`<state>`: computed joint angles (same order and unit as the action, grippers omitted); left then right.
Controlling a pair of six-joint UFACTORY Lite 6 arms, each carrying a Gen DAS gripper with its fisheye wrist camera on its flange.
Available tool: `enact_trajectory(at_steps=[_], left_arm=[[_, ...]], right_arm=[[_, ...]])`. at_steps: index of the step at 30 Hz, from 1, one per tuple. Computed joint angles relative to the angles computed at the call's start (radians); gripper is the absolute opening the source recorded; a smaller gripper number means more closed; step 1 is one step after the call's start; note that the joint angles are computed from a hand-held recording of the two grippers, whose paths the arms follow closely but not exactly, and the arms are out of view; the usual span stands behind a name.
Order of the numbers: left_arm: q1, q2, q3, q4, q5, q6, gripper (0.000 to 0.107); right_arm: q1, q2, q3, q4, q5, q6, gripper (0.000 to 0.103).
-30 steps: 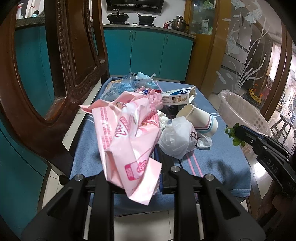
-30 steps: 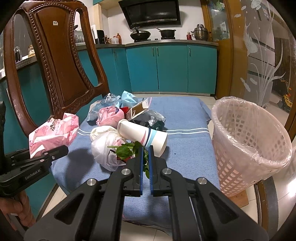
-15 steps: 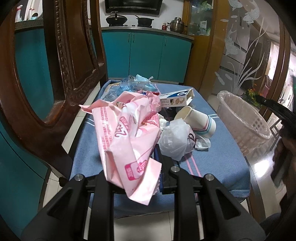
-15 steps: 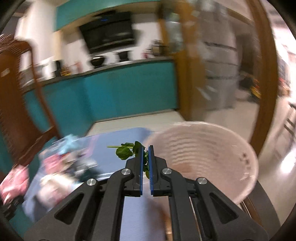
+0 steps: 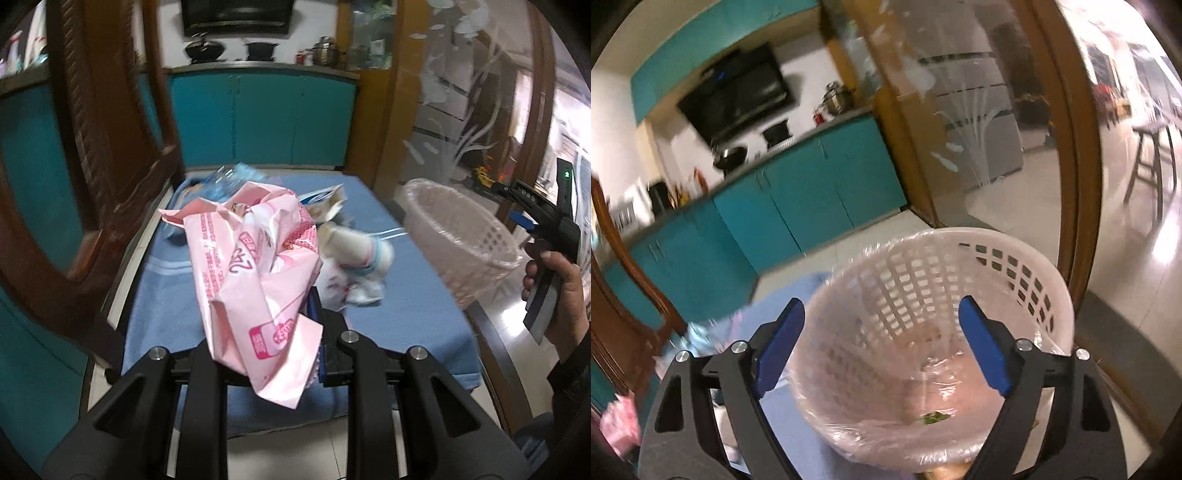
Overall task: Collect trash
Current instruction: 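Carry the herb sprig over the white wastebasket and open the right tool, then carry the pink wrapper over the wastebasket and open the left tool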
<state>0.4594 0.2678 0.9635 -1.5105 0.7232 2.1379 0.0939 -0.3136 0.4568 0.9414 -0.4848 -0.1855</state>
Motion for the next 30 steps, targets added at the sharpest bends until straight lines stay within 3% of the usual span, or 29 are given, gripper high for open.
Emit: enact_trajectory(at_steps=[3,8,13,15,16,17,18,20,25,27,30], left_arm=[[-0.076,-0.074,-0.012,0.048,-0.004,-0.076,0.022],[-0.36,-0.115,0.088,0.153,-0.046,-0.305,0.022],[-0.683,0.002,0.268,0.17,-0.18,-0.43,0.022],[-0.793,0.091,0.369,0.221,-0.224,-0.497,0.023],[-0.827,0.12,0.393,0.208,-0.247,-0.478,0.026],[-0.863,0.15,0.416,0.199,-0.274,-0.468,0.035],[-0.892,0.198,0.454,0.215,-0.295,-0.488,0.057],[-0.901,0.23,0.462,0.194,-0.319,-0.489,0.083],[-0.721,0.04,0.207,-0.076,-0.194,-0.169,0.087],[-0.593,-0.051,0.119,-0.063,-0.112,-0.143,0.092],[-0.412,-0.219,-0.036,-0.085,-0.118,-0.065,0.096]], right_arm=[[0.041,-0.044,0.005,0.109,-0.033,-0.079,0.087],[0.069,-0.149,-0.028,0.237,-0.097,-0.211,0.087],[-0.041,-0.245,-0.068,0.216,-0.004,-0.15,0.087],[-0.046,-0.272,-0.081,0.252,-0.015,-0.175,0.087],[-0.053,-0.282,-0.085,0.265,-0.018,-0.187,0.087],[-0.071,-0.298,-0.093,0.265,-0.006,-0.186,0.087],[-0.095,-0.305,-0.099,0.241,0.017,-0.168,0.087],[-0.117,-0.324,-0.118,0.21,0.042,-0.138,0.087],[-0.07,-0.298,-0.112,0.19,0.047,-0.16,0.087],[-0.003,-0.247,-0.082,0.208,0.035,-0.186,0.087],[0.175,-0.162,-0.017,0.286,-0.01,-0.276,0.087]])
